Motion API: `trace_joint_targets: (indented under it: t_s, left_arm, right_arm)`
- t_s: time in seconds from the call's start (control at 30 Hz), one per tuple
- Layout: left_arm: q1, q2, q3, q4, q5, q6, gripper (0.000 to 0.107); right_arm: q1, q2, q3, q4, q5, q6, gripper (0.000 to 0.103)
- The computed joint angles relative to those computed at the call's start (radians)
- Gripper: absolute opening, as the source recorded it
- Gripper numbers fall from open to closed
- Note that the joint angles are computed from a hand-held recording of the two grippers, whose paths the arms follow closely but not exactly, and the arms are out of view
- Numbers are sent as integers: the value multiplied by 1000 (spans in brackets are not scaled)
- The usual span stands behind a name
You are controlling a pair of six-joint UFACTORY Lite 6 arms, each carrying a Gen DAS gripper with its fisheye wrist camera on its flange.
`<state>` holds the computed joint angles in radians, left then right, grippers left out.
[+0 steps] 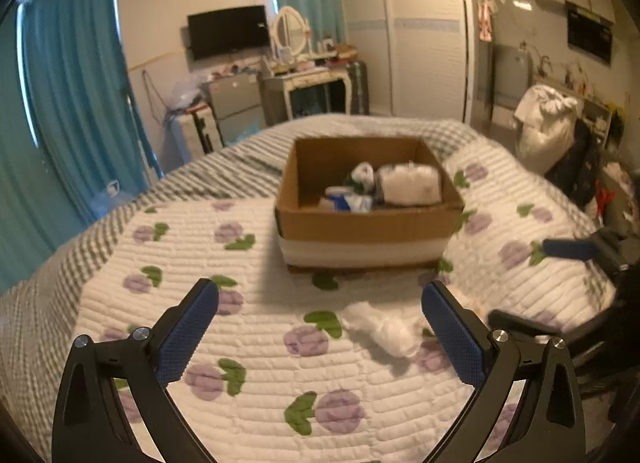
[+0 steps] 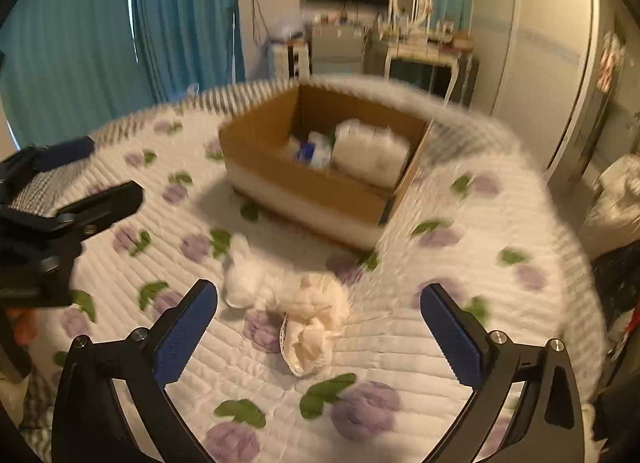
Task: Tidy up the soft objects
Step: 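Move both tools back toward the cream lace cloth and white cloth, then grasp the cream lace cloth with the right tool while the left tool grasps a white cloth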
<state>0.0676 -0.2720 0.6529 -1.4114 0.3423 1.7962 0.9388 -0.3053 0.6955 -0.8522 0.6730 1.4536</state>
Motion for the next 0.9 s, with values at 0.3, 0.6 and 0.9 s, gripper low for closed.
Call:
trace_joint_targets:
  t_s: [0.3,0.6,0.9]
  left_arm:
    - [-67,322,108,-243,-37,199,103]
    - [-95,416,121,-320,-86,291,102]
    - [-193,466,121,-395,-141,364,101]
  right_arm:
    - [-287,246,-3,414,-388,-466,64]
    - [-326,293,26,499,-375,-555,19]
    - [-405,193,-12,408,-364,-506,19]
